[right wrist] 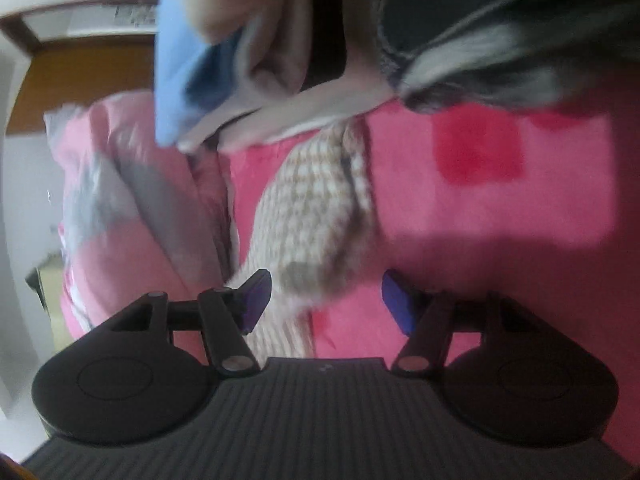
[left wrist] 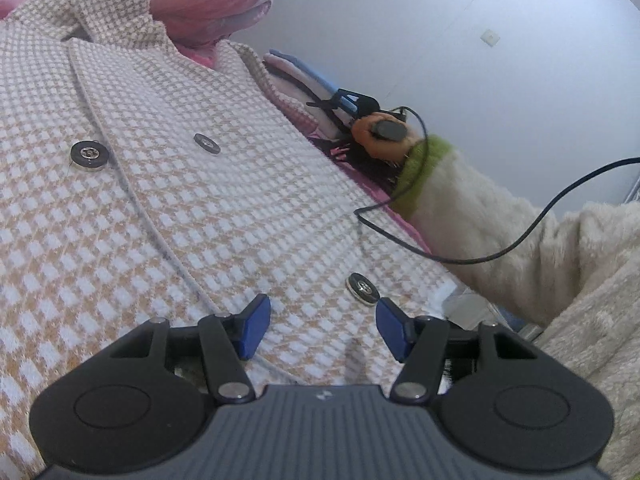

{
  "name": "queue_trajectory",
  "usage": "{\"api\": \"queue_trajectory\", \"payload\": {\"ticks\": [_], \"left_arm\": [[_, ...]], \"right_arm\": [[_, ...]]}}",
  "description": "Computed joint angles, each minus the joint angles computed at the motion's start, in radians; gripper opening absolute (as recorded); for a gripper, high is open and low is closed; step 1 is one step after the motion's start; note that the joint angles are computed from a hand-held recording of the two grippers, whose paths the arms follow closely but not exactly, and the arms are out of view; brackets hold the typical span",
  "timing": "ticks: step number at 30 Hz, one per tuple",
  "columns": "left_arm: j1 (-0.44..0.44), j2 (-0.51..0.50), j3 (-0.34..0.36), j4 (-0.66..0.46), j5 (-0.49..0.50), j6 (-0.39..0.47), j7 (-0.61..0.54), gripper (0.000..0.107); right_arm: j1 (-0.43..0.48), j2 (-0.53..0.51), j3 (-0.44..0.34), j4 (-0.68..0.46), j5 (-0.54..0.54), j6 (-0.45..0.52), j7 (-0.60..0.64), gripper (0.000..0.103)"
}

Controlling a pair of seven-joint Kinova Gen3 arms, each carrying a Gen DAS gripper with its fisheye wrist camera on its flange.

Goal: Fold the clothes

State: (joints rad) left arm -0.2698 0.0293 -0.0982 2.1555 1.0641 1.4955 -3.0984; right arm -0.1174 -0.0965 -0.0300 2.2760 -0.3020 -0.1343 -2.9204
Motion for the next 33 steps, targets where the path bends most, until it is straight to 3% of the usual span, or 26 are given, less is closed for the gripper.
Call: {"api": "queue_trajectory", "payload": {"ticks": [1, 2, 3, 4, 5, 11, 16, 18, 25, 29, 33], "left_arm": [[-0.001, -0.007, -0.001, 0.005, 0.0, -0.004, -0.004, 0.06], [0.0, -0.015, -0.002, 0.008, -0.001, -0.011, -0.004, 0.06], [0.003, -0.023, -0.001, 0.009, -0.004, -0.017, -0.002, 0.06], [0.006, -0.031, -0.001, 0.009, -0.006, -0.024, 0.003, 0.06], [0.01, -0.036, 0.0, 0.008, -0.007, -0.03, 0.012, 0.06], [0.02, -0.047, -0.006, 0.002, -0.01, -0.039, 0.095, 0.06], [0.044, -0.068, 0.006, -0.022, -0.026, -0.069, 0.199, 0.06], [0.056, -0.075, 0.011, -0.039, -0.039, -0.078, 0.242, 0.06], [0.09, -0.109, 0.008, -0.051, -0.063, -0.117, 0.296, 0.06], [0.093, -0.106, -0.002, -0.053, -0.065, -0.112, 0.295, 0.06], [0.094, -0.107, -0.005, -0.057, -0.071, -0.107, 0.288, 0.06]], "right_arm": [[-0.025, 0.011, 0.029, 0.0, 0.022, -0.021, -0.024, 0.06], [-0.031, 0.02, 0.039, -0.005, 0.031, -0.033, -0.032, 0.051], [-0.019, 0.025, 0.032, -0.015, 0.043, -0.029, -0.024, 0.04], [0.004, 0.025, 0.014, -0.031, 0.046, -0.009, 0.001, 0.02], [0.008, 0.015, 0.014, -0.045, 0.053, 0.013, 0.025, 0.012], [0.025, -0.089, -0.021, -0.177, 0.226, 0.189, 0.228, 0.01], [0.238, -0.189, -0.217, -0.358, 0.43, 0.383, 0.427, 0.009], [0.308, -0.222, -0.245, -0.406, 0.475, 0.428, 0.449, 0.009], [0.397, -0.234, -0.123, -0.408, 0.427, 0.536, 0.326, 0.008], [0.294, -0.187, 0.048, -0.332, 0.28, 0.476, 0.338, 0.008], [0.224, -0.164, 0.132, -0.303, 0.193, 0.417, 0.384, 0.01]]}}
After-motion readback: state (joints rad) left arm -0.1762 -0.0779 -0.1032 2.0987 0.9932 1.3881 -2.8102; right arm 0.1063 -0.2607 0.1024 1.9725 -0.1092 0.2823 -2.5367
